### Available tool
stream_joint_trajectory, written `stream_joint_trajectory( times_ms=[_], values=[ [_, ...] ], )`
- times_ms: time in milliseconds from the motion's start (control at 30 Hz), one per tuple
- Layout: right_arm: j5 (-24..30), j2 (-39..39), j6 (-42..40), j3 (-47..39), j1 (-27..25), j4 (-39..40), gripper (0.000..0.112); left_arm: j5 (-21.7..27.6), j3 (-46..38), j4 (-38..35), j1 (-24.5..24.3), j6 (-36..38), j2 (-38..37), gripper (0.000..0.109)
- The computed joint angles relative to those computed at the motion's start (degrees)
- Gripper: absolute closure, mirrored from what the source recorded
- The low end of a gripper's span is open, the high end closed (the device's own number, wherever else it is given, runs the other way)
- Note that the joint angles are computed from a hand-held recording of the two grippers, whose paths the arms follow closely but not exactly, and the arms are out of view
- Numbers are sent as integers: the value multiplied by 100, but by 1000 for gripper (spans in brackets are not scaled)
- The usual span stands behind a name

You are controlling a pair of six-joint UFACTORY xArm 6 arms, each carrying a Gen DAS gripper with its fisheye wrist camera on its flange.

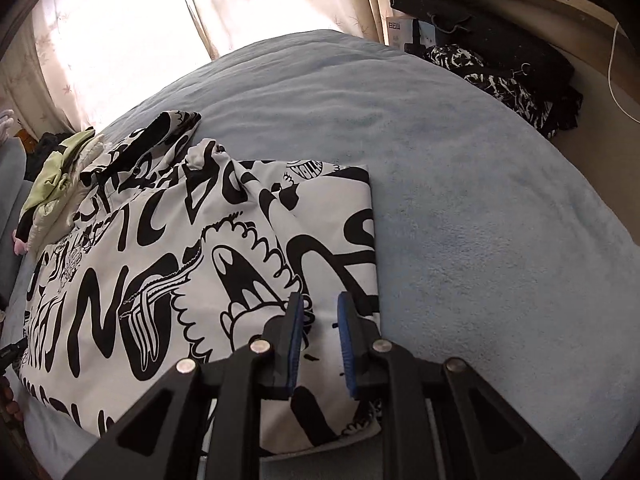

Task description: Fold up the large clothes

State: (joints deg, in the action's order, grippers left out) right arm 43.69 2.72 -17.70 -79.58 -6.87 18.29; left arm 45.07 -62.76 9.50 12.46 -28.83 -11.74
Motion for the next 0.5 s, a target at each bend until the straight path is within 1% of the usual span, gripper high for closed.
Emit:
stream_joint_trajectory(
  times_ms=[300,400,500],
  values=[
    [141,-8,153,-71,16,-64,94,68,-6,72,-43,-133,-85,104],
    [216,-68,249,-71,31,-94,94,-41,98,311,-109,-259,-252,104],
    [305,-139,288,-68,50,-64,94,51,73,426,-170,-270,-333,104]
  ],
)
